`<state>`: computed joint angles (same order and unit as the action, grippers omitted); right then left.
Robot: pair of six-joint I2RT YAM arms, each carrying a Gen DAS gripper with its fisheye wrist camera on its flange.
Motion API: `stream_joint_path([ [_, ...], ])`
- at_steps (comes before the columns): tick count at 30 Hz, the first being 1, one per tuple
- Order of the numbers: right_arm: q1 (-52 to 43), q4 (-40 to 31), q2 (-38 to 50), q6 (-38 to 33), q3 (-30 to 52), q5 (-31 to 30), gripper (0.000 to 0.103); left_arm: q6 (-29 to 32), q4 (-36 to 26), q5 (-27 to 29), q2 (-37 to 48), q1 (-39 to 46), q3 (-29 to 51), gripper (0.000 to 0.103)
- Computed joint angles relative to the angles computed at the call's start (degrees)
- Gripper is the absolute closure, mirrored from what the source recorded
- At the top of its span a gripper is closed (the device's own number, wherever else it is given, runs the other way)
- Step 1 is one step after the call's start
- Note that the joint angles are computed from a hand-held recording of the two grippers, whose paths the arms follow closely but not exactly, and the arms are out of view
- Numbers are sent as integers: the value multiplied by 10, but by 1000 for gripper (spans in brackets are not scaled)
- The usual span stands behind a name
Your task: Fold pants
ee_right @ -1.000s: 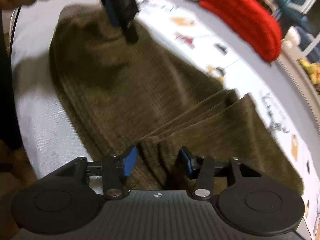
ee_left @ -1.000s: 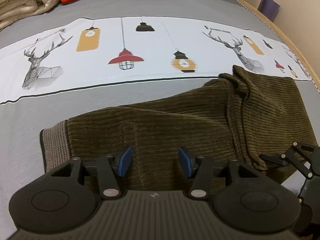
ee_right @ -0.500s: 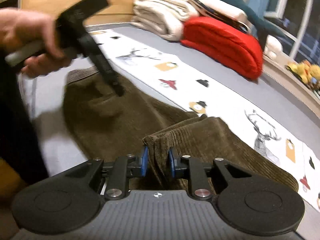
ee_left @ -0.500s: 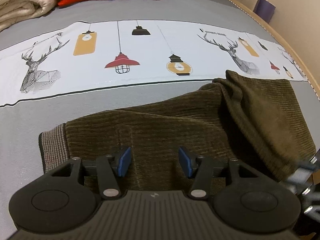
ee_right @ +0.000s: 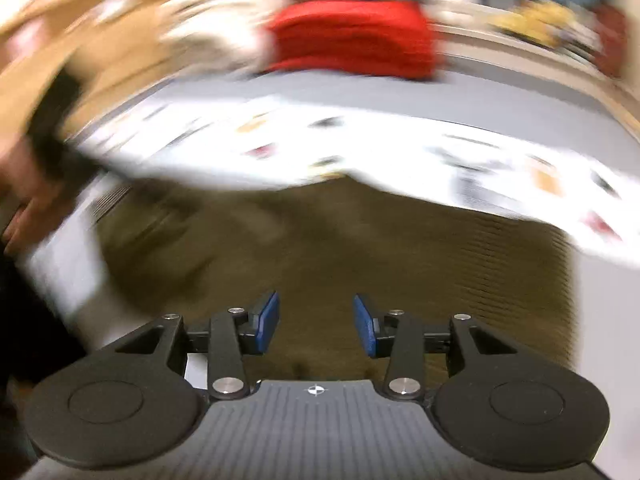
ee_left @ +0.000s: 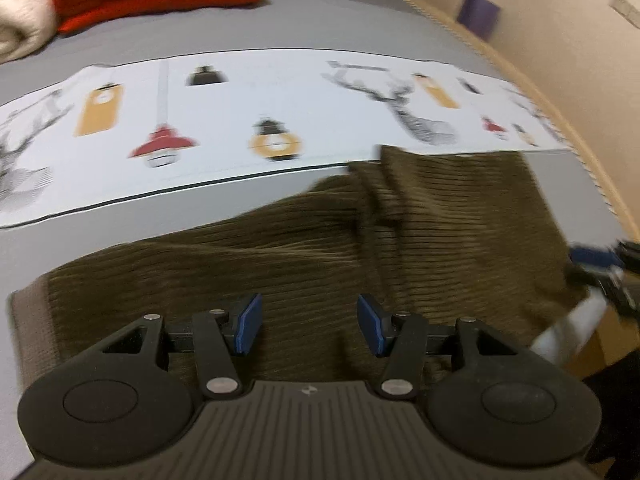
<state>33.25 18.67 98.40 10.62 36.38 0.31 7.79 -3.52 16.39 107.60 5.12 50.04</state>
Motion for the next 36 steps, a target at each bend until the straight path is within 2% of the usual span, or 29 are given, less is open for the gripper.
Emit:
stream_joint_path([
  [3,-48,-44,21,41,7,70,60,20,16,25,-1,-37,-8,45],
  [5,-71,-118,60,50,39,80,60,29,33,40,-2,-64,-18,45],
  [6,-82,-153,84,41,55,73,66,36,43,49,-2,-78,-23,45],
  [9,-89,-136,90,28,48,70,67,58,64,64,4,-116,-35,46],
  [12,-96,-119,69,56,27,71,70,84,35,36,45,-150,-14,60],
  [13,-103,-114,61,66,25,72,66,93,-3,4,78,-163,14,63],
  [14,-105,-107,49,79,15,83,62,95,-35,-12,107,-168,37,58],
  [16,-122,-97,46,89,14,102,45,86,-66,8,122,-158,64,60],
  [17,-130,-102,47,94,15,100,42,82,-62,19,117,-150,66,60],
  [21,-164,-142,95,120,47,28,39,12,-6,58,104,-111,69,60],
  [24,-176,-138,99,110,48,14,38,-45,82,53,87,-111,41,62],
  [26,-190,-134,104,114,48,-2,37,-64,133,45,84,-119,29,75],
  [29,-208,-134,111,121,47,-21,33,-68,189,25,90,-141,23,84],
  [34,-206,-137,112,133,50,-28,35,-58,232,8,120,-152,39,86],
  [36,-205,-132,112,130,47,-31,37,-51,199,-16,150,-157,75,86],
])
